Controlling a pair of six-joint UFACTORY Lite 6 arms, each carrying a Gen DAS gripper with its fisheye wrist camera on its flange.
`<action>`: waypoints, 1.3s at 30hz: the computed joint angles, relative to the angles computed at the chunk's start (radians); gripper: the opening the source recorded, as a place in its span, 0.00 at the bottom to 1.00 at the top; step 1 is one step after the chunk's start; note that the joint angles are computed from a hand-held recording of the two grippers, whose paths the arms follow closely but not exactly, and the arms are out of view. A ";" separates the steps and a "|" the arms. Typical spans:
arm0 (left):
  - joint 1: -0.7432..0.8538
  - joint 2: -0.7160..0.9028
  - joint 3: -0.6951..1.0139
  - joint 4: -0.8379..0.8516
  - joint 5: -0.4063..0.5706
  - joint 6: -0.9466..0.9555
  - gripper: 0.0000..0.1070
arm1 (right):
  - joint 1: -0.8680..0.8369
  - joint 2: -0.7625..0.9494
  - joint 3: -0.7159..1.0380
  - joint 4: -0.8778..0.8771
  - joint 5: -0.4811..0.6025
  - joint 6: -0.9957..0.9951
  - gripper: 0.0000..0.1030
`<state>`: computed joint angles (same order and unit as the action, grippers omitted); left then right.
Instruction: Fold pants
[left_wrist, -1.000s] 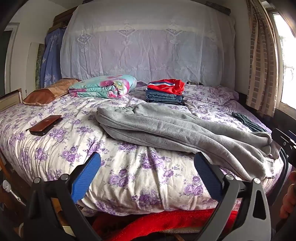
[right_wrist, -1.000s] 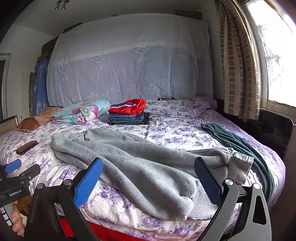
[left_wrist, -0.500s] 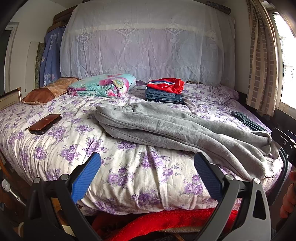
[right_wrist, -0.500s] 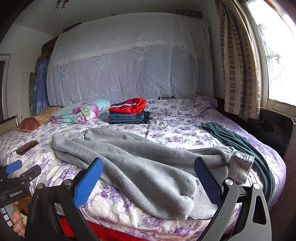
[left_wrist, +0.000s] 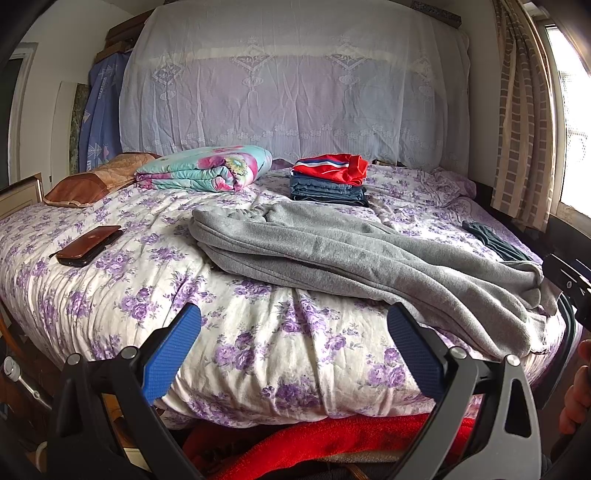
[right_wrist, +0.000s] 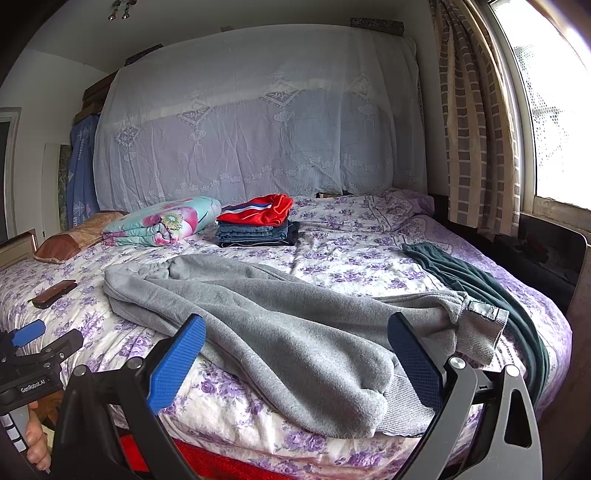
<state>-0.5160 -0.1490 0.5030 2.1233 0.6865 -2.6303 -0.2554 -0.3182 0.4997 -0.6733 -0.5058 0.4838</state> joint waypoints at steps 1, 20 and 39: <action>-0.001 0.000 0.001 -0.002 0.001 0.002 0.92 | 0.000 0.000 0.003 -0.002 0.003 0.002 0.96; 0.080 0.060 0.020 0.147 -0.078 -0.132 0.92 | 0.041 0.110 0.039 0.103 0.051 -0.133 0.96; 0.630 0.510 0.678 0.678 -0.501 -0.416 0.92 | -0.447 0.883 0.807 -0.621 -0.150 0.837 0.96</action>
